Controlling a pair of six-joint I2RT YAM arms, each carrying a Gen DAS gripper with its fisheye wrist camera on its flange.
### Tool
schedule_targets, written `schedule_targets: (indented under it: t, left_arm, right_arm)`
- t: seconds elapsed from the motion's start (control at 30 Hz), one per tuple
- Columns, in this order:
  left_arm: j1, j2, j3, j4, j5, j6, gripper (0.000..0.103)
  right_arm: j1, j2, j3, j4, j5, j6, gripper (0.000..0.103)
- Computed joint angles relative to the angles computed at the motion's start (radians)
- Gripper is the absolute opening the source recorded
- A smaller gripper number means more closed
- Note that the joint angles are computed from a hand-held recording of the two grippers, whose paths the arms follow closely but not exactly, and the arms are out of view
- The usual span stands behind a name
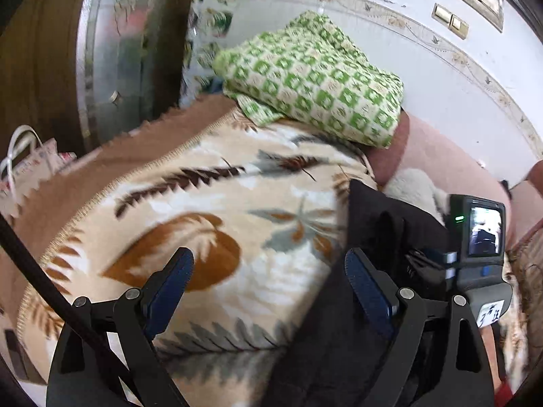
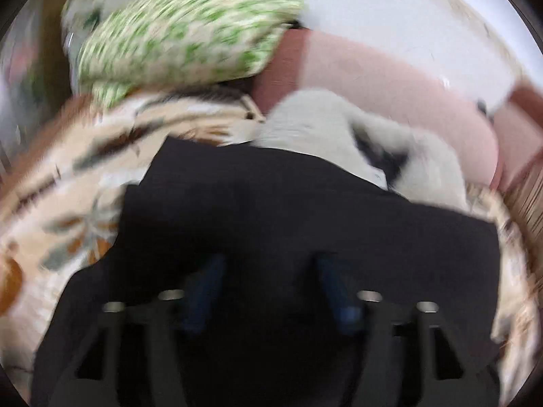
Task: Fold large clothes
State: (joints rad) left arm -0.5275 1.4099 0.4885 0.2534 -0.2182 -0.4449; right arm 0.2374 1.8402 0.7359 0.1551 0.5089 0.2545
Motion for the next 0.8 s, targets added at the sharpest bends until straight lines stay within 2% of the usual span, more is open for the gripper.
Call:
schedule_targets:
  t: [0.03,0.07,0.17,0.2,0.23,0.27,0.33,0.43,0.6,0.67,0.8]
  left_arm:
    - [-0.002,0.001,0.003,-0.002,-0.014,0.010,0.090]
    - [-0.006,0.002,0.006,-0.006,-0.022,0.015,0.090]
    - [-0.013,0.013,0.013,-0.016,0.007,0.017,0.090]
    - [-0.019,0.018,0.014,-0.017,0.017,0.016,0.090]
    - [-0.029,0.025,0.014,-0.015,0.020,0.014,0.090]
    - [-0.043,0.036,0.018,-0.014,0.027,0.012,0.090]
    - [-0.076,0.058,0.022,-0.008,0.045,0.010,0.090]
    - [-0.146,0.100,0.037,0.001,0.058,0.013,0.090]
    - [-0.278,0.186,0.080,-0.009,-0.003,0.041,0.090]
    - [-0.300,0.211,0.091,-0.012,0.010,0.046,0.090]
    - [-0.307,0.282,0.130,-0.041,0.118,0.030,0.090]
  right_arm:
    - [0.015,0.009,0.007,-0.005,0.002,-0.005,0.013]
    - [0.026,0.000,0.003,-0.006,-0.019,-0.014,0.006]
    - [-0.020,-0.138,-0.106,0.037,-0.155,-0.022,0.006]
    - [-0.069,-0.213,-0.160,0.048,-0.230,-0.018,0.009]
    - [-0.115,-0.258,-0.187,0.058,-0.302,-0.014,0.031]
    - [-0.160,-0.313,-0.229,0.070,-0.350,-0.015,0.058]
    - [-0.261,-0.438,-0.326,0.104,-0.374,-0.032,0.071]
    - [-0.423,-0.492,-0.369,0.080,-0.430,-0.113,0.071]
    - [-0.870,-0.379,-0.386,0.078,-0.588,-0.283,0.071]
    - [-1.035,-0.373,-0.398,0.070,-0.645,-0.346,0.071]
    - [-1.434,-0.453,-0.440,-0.052,-0.915,-0.558,0.071]
